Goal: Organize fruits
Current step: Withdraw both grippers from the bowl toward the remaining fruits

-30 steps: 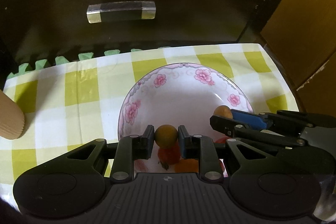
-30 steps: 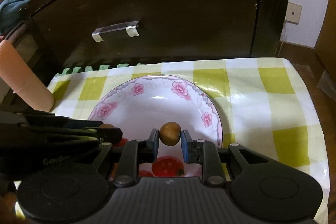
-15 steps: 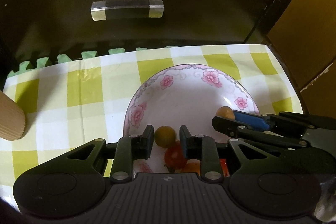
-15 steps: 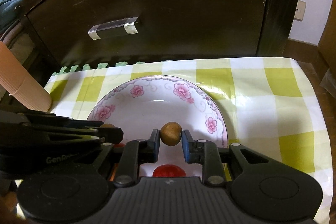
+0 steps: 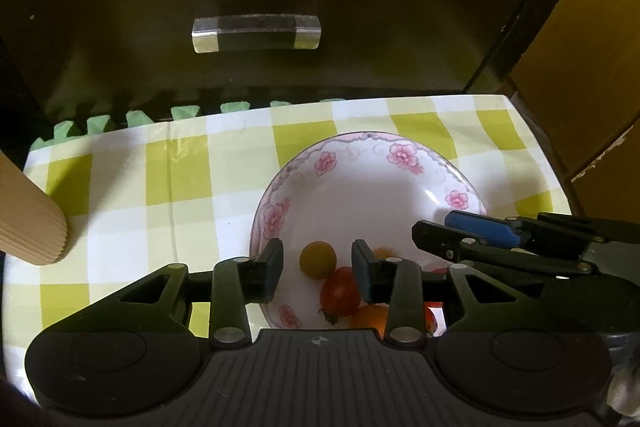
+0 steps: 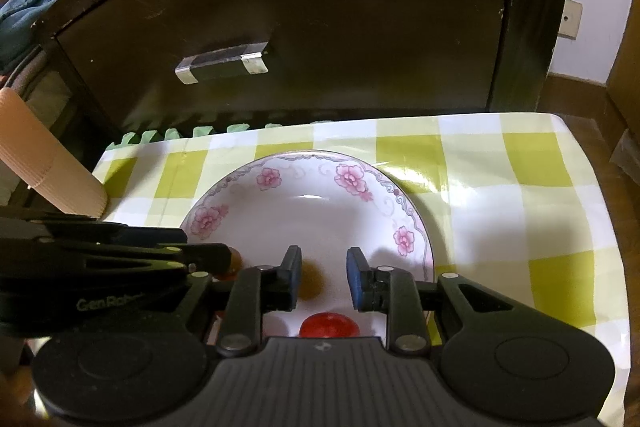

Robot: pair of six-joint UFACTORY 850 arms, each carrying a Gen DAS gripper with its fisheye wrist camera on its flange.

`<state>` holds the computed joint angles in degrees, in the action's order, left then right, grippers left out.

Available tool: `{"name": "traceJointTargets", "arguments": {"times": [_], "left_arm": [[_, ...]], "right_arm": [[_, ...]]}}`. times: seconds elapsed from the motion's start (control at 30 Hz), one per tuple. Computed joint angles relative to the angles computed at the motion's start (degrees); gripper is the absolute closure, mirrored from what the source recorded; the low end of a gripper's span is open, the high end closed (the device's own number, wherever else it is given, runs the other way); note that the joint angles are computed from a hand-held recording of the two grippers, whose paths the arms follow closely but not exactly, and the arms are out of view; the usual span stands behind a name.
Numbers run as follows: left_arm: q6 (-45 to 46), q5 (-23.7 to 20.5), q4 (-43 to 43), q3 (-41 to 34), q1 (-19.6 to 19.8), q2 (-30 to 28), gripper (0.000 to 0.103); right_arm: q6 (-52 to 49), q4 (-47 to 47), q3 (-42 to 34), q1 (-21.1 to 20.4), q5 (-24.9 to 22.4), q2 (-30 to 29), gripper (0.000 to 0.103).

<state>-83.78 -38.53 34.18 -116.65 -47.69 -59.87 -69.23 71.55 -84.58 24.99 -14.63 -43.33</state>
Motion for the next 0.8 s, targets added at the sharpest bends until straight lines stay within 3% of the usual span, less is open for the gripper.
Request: {"name": "traceJointTargets", "arguments": {"times": [0.47,0.8], "left_arm": [[-3.9,-1.7,4.5,4.1,-3.2,4.0,0.05],[-9.1,-1.8,7.7,11.0,-6.2,8.8,0.049]], "right_arm": [[-11.4,11.8,7.7,0.3,1.5,6.6,0.079],[-21.9,21.9,16.0,1.2,1.2,13.2,0.079]]}}
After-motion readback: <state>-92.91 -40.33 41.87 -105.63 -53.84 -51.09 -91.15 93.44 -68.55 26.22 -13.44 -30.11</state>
